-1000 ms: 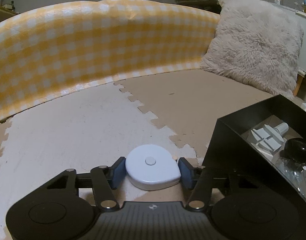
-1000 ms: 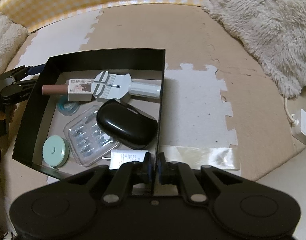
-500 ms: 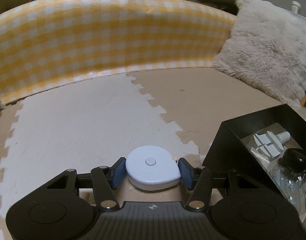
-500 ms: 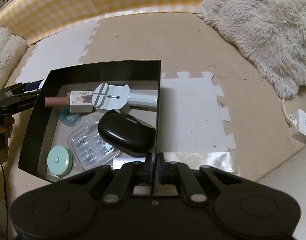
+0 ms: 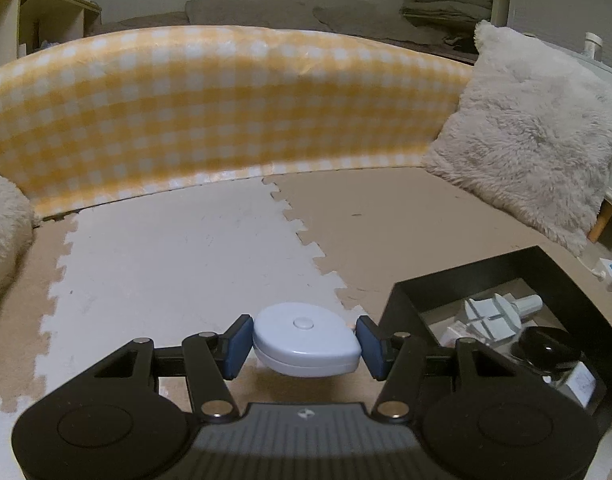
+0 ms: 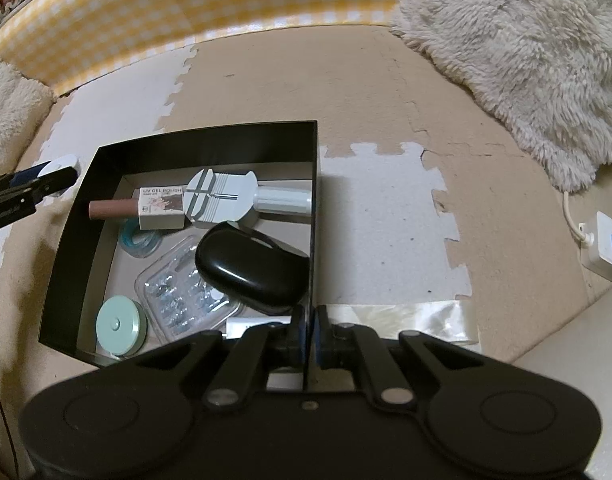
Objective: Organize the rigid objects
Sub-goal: 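Carry the white tape measure into the black box and open the left tool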
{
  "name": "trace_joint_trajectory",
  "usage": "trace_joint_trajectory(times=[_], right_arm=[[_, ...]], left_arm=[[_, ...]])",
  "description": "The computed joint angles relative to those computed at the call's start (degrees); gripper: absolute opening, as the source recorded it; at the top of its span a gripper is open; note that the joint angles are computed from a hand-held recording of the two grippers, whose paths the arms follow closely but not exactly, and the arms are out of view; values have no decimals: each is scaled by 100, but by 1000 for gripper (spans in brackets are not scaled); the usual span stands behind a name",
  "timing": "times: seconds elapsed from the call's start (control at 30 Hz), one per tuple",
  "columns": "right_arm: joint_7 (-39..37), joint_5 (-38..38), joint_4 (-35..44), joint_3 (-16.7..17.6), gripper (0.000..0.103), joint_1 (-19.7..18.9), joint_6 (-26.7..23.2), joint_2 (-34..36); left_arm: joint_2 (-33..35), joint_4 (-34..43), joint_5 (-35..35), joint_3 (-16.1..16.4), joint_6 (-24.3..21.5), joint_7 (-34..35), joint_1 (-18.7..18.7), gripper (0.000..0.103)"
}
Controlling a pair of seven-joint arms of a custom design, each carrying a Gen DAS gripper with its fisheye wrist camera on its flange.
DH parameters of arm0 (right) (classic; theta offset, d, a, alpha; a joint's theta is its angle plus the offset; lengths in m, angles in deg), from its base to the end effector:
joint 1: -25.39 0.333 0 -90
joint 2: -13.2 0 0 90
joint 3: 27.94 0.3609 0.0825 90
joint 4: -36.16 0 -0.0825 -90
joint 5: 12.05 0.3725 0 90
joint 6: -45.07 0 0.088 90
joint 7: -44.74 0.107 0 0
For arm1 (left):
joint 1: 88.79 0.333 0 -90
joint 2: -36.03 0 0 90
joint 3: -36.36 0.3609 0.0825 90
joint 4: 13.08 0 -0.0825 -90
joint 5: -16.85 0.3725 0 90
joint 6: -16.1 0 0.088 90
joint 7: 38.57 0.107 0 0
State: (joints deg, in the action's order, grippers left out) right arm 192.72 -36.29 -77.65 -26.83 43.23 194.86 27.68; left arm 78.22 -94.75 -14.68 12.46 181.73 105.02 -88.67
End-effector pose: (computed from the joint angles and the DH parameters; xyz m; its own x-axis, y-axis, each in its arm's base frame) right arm 0.5965 0.2135 0.4270 -0.3267 -0.9405 -0.0930 -0.8373 0.3337 -0.4330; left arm 0.7652 -0.1956 0.4012 -0.6265 -0.7773 0.0574 -0.5141 0.3568 -0.7800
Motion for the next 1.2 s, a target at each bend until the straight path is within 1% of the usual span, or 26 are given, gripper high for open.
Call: trace_joint_trajectory(times=[0.07,0.13,0.23,0.3,0.33,0.4,0.47,0.53,0.6,0.67,0.77,0.87,0.93,1.0,1.1,1.17,1.2], right_arm=[[1,1,0,-2,4,2,-1,0],[0,2,0,-3,4,2,0,0],[-8,1,1,-3,4,3,-6,1],[-13,1,-4,-4,4,2,-2,-3],[-7,-1,-5,-5,4,3,1,-3],[-7,-1,-5,-5,5,3,1,-3],[-12,-2,-4,-4,5,3,-5,-3],[-8,7,-5,-2,5,3,-2,-4],[-7,9,-2,-1,5,4,-5,-3],[-7,2,-1,-3,5,6,-11,-4],[-11,-16,8,-3,5,14,-31,0],[-2,-21,13,-3,5,19,-34,5],[-7,-27,18,-2,5,21,-45,8],[-12,-34,30,-1,5,25,-58,15],[-25,-21,34,3,5,22,-59,20],[-34,-17,41,5,5,24,-67,27],[-41,-12,45,6,5,23,-70,27]], left_arm=[[-108,-166,-67,-66,76,33,64,57],[-223,-349,-238,-238,175,113,207,57],[-386,-595,-635,-624,291,342,498,57],[-495,-747,-984,-942,317,592,718,57],[-566,-825,-1134,-1026,308,688,773,57],[-784,-1034,-1352,-1024,250,782,754,57],[-931,-1243,-1740,-1266,208,1175,909,57],[-1066,-1397,-1979,-1338,93,1471,940,57],[-1172,-1491,-2054,-1247,-23,1646,817,57],[-1246,-1550,-2064,-1068,-151,1705,632,57],[-1328,-1653,-1883,-644,-238,1642,208,57],[-1343,-1714,-1758,-324,-208,1642,-107,57],[-1318,-1737,-1669,-210,-80,1658,-242,57],[-1265,-1716,-1614,-174,26,1657,-293,57],[-1213,-1672,-1554,-184,28,1585,-281,57],[-1241,-1625,-1345,-50,-170,1353,-361,64],[-1264,-1610,-1284,-31,-276,1291,-365,72]])
